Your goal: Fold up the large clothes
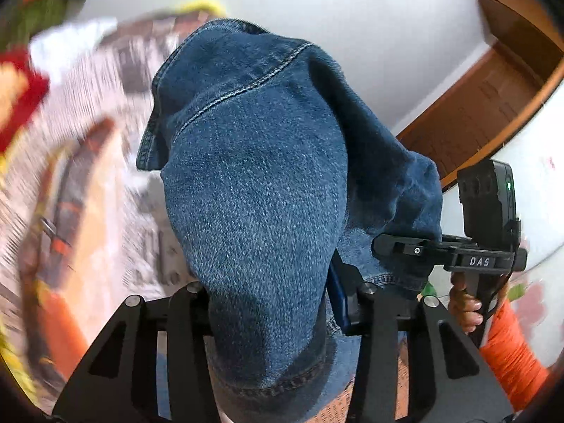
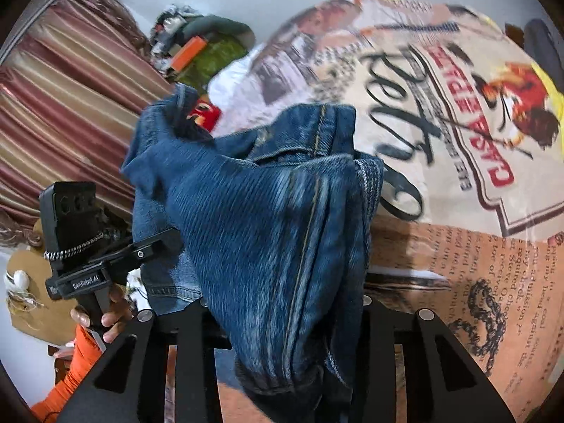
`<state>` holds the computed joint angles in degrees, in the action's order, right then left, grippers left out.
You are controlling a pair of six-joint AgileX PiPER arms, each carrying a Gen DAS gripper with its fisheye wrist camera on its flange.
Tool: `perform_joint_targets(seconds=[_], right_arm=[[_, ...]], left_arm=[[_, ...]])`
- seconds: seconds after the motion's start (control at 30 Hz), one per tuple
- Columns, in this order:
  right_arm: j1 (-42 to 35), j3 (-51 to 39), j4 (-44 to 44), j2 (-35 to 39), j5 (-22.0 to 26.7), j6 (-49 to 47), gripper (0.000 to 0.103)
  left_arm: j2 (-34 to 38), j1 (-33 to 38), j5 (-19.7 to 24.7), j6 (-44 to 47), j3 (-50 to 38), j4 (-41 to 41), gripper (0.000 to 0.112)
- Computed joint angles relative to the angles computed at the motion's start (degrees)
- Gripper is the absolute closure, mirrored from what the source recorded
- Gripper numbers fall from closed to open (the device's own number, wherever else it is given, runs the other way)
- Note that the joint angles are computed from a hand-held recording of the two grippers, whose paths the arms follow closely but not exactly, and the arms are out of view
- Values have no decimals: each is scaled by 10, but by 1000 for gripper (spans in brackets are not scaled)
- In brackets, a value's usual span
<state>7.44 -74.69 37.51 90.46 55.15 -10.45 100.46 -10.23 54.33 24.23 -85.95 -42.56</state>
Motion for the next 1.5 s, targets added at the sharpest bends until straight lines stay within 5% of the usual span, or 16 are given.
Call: perform_joint_targets(seconds=[0.33,0.63,1.03,1.2,1.37,1.5], right_arm=[[136,-118,-87,9,-20,153,68],[224,-191,-74,133,-40,199,68],[237,-335,-33,348,-15,189,68],[224,-390,-42,408,-2,188,64],[198,-346,26,411,-20,130,57],[202,-319,-2,384,-17,132,51]], left_arm=[[-84,106,77,27,-16,13,68],[-83,230,132,72,28,19,68],[72,296,123,101,32,15,67],[119,280,86,108,11,26,61],[114,268,31,141,42,32,49],[89,266,-20,163,86,34,47]])
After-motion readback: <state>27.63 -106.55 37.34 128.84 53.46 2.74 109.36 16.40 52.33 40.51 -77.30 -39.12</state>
